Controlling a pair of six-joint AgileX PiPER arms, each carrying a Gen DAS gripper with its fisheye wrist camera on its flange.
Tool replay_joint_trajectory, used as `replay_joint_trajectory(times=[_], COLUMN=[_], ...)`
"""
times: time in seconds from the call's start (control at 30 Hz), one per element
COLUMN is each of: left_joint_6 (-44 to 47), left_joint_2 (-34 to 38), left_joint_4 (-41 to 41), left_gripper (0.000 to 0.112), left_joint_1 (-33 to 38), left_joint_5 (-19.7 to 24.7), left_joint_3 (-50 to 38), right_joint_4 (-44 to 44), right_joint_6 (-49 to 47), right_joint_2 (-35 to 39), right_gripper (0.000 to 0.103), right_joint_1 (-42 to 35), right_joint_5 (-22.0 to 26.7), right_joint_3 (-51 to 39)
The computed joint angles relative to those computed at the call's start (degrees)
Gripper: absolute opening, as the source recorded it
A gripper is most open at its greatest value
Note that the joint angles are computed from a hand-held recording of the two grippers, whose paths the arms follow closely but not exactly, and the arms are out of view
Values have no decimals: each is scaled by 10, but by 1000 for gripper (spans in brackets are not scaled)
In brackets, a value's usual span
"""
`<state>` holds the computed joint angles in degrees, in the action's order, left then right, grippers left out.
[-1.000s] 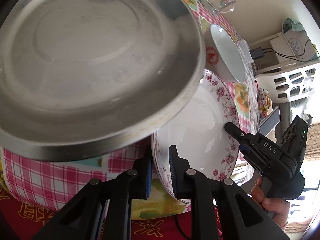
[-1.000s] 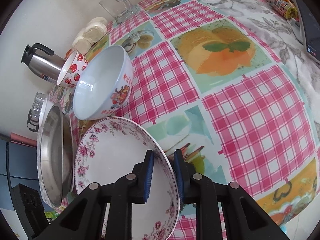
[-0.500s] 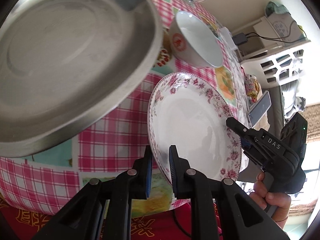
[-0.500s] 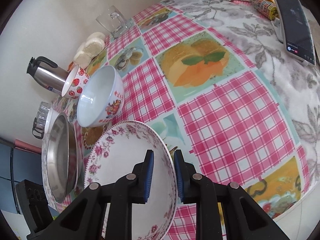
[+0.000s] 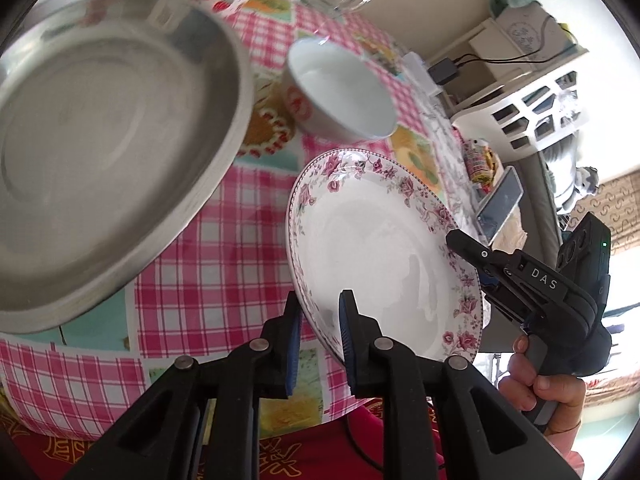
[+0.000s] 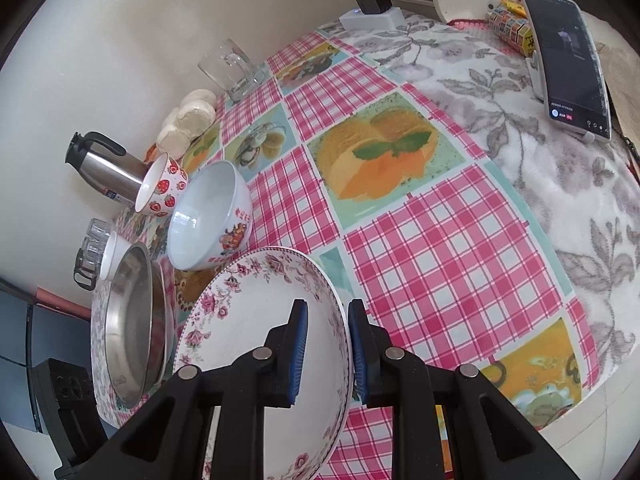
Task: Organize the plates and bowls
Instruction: 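Lift the floral plate with both tools and carry it over the steel plate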
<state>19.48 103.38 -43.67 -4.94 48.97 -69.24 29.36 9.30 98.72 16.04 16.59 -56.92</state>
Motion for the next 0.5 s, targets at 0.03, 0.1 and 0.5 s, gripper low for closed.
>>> replay_joint_trajectory(times=[0.03, 0.1, 0.5], left_joint_6=[8, 18, 39], left_joint_2=[-4, -11, -40], left_joint_4=[-6, -13, -19], left_gripper=[18, 19, 19], left_joint_1=[1, -2, 11], left_joint_5=[-1, -6, -27], left_joint_3=[1, 1, -4], right_joint_4=[7, 15, -28], right_joint_6=[-7, -16, 22], right_joint_2=[-6, -16, -43], right_gripper=[22, 22, 22], right_joint_1=[-1, -3, 24], right_joint_5=[-4, -14, -48], right_joint_3=[4, 12, 12])
